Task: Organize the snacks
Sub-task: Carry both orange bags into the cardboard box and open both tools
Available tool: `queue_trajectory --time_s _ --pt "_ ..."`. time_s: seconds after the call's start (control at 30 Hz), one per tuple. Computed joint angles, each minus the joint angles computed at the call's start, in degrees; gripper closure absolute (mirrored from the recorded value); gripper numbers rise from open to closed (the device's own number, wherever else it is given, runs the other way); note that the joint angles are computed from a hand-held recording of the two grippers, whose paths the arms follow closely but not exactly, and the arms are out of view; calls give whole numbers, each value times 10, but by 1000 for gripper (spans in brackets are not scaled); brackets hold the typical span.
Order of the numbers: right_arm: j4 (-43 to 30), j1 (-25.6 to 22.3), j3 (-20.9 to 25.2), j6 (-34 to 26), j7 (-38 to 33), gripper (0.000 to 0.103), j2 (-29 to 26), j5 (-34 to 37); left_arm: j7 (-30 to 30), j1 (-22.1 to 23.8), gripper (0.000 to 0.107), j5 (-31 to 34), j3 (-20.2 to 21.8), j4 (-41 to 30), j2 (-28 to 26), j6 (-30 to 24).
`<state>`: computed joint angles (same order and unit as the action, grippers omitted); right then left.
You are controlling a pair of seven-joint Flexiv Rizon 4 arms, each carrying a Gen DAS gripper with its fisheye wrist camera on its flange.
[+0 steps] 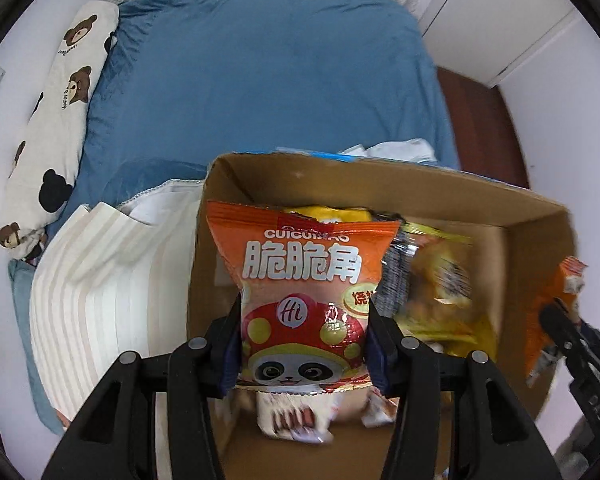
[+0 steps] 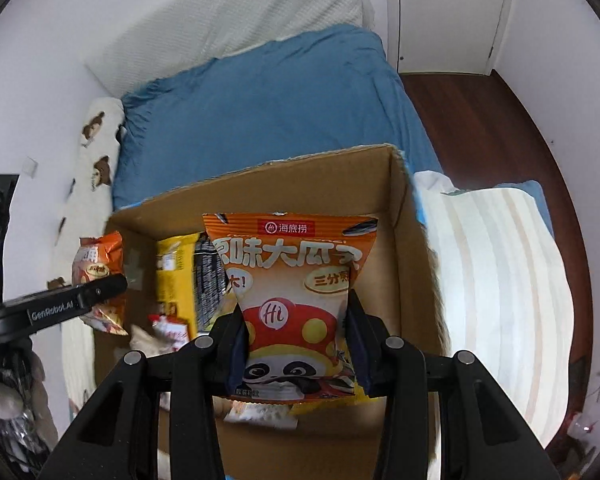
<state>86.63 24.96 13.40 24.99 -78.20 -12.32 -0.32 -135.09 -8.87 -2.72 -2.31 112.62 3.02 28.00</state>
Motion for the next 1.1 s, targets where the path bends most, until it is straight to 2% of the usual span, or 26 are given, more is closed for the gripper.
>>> queue_trajectory --time_s 0.13,0.17,0.2,0.23,0.27,0.3,0.33,0.47,0.6,0.87,1.1 --pt "-9 4 -5 -6 6 56 -29 -8 23 7 58 -17 5 -3 -31 -7" --pt "-10 7 -6 -10 11 51 -36 -18 27 8 56 -26 7 1 -36 -4" --pt "-13 11 -8 -15 14 43 -44 -27 30 9 50 -33 8 4 -37 -1" --pt "-14 12 -8 -16 18 19 -49 -31 31 9 37 -39 9 7 -39 5" --pt "-12 14 -9 -14 20 5 -51 -35 29 9 31 -31 8 2 -41 2" --pt "-10 14 -8 -9 19 5 -53 -40 27 8 21 -15 6 -7 -43 -3" --pt "-9 15 -8 -9 19 5 -56 -43 27 5 17 -3 4 -12 -44 -3" --pt "-2 16 -6 -1 19 5 -55 -48 30 3 14 -9 7 -6 -42 15" --pt "1 14 -2 -7 12 5 -51 -37 20 0 13 -7 6 -2 -38 27" --pt "53 8 6 6 -1 5 -4 -27 -31 -20 13 39 -9 5 -11 50" --pt "131 -1 14 62 -19 5 65 -23 -104 -40 13 97 -33 14 31 50"
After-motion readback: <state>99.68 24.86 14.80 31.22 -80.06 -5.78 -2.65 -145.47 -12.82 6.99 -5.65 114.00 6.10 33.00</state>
